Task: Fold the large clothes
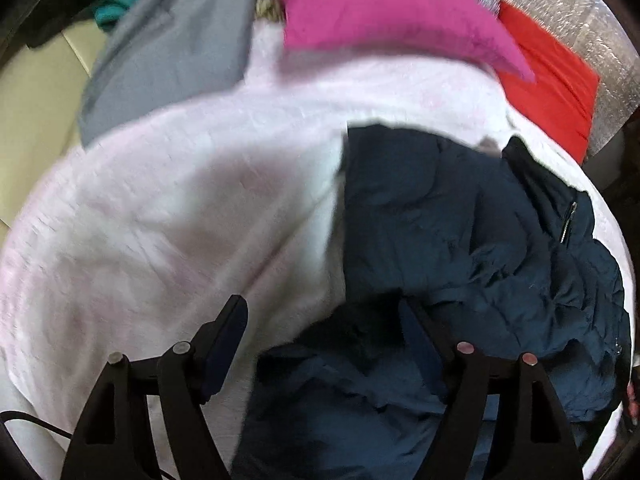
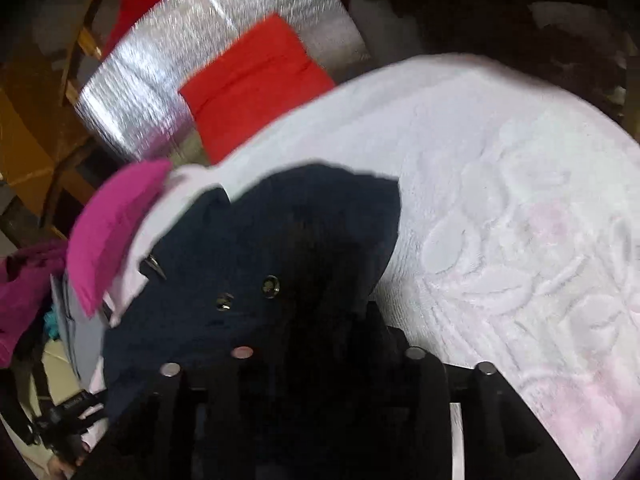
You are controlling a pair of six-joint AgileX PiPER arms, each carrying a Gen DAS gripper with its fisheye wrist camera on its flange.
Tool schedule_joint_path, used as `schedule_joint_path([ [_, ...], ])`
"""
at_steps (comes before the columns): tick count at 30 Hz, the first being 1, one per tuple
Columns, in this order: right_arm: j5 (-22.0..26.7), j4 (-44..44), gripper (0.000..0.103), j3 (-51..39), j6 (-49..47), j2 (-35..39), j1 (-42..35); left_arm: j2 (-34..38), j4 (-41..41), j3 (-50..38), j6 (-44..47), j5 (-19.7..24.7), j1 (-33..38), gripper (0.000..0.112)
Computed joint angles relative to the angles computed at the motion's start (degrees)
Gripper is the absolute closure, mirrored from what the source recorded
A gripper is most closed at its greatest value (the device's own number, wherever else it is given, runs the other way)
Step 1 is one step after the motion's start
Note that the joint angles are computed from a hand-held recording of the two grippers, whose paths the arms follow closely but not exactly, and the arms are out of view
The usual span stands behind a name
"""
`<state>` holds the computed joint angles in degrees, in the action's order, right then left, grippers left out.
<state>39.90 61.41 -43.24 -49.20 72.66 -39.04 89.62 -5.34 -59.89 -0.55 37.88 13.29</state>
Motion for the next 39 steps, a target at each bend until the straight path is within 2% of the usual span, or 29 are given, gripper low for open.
schedule_joint_path([
  [1, 2.49, 3.46, 0.04, 1.37, -2.83, -2.18, -1.74, -2.28, -0.46, 0.98, 1.03, -1.4, -0.01, 0.034],
  [3, 9.36, 7.23, 0.039, 3.27, -6.12, -5.03, -5.78, -5.35, -8.07, 2.32, 9.18, -2.09, 1.8, 0.034],
  [4, 14.87, 9.01, 0.039, 4.13, -7.5, -5.61, -8.55, -6.76, -13.8, 2.66, 14.63, -0.97, 2.81, 0.034],
  [5, 18.33, 9.92, 0.039, 4.86, -7.58, -5.68, -9.51, -7.49, -19.46, 3.15, 20.19, 0.77, 3.98, 0.034],
  [7, 25.94, 11.1, 0.039, 5.99, -6.71, -3.07, -9.79, -6.92, -28.08, 2.76, 28.37, 7.5, 5.66, 0.034],
  [10, 28.36, 13.01, 0.039, 8.54, -6.22, 0.56, -6.0, -4.56, -30.87, 2.33, 29.61, 13.67, 5.89, 0.034],
  [11, 27.49, 13.57, 0.038, 9.57, -5.99, 1.1, -4.35, -3.16, -31.64, 1.94, 30.06, 16.2, 5.9, 0.034],
  [14, 19.41, 18.91, 0.038, 10.21, -3.95, 6.81, 6.07, 0.24, -32.17, 1.32, 29.08, 20.09, 6.06, 0.034],
  [17, 15.22, 22.26, 0.038, 11.86, -3.81, 7.45, 8.06, 4.1, -33.38, -0.1, 26.71, 21.82, 6.86, 0.034],
  [21, 10.42, 27.47, 0.038, 11.33, -3.38, 9.84, 11.8, 7.43, -36.86, -1.13, 25.06, 22.09, 8.24, 0.033],
  [24, 6.33, 30.82, 0.039, 10.69, -3.28, 10.01, 14.84, 9.45, -41.55, -1.24, 25.77, 20.71, 9.5, 0.033],
  [26, 3.82, 31.31, 0.043, 10.22, -2.55, 9.68, 16.09, 9.9, -44.22, -0.96, 26.14, 19.89, 10.42, 0.034],
  [27, 1.88, 30.37, 0.056, 9.82, -1.34, 9.24, 17.06, 10.66, -45.25, -1.3, 26.35, 18.99, 10.43, 0.037],
  [28, 0.14, 29.73, 0.066, 9.42, -0.95, 9.03, 18.24, 10.33, -45.5, -1.04, 26.15, 17.86, 10.32, 0.045],
  [29, 0.21, 27.82, 0.069, 8.24, 0.24, 8.52, 17.57, 9.64, -44.11, -0.81, 24.77, 15.52, 9.47, 0.065],
  [30, -0.44, 27.97, 0.077, 8.33, -0.4, 7.46, 17.9, 9.48, -44.05, -0.55, 25.14, 14.99, 9.71, 0.072],
  [32, -2.08, 27.91, 0.08, 8.78, -2.28, 3.8, 18.65, 9.27, -45.79, -0.09, 26.6, 14.39, 10.07, 0.079],
  [34, -4.51, 26.19, 0.08, 8.52, -1.87, 0.95, 20.14, 8.07, -44.06, 0.36, 26.01, 12.82, 9.2, 0.08],
  [37, -4.32, 20.34, 0.08, 8.9, 1.31, 2.18, 18.44, 8.63, -39.9, 0.17, 23.69, 11.76, 6.98, 0.08],
  [39, -2.97, 20.89, 0.08, 9.55, 0.11, 5.21, 17.35, 8.91, -38.58, -0.86, 23.08, 12.56, 6.82, 0.078],
])
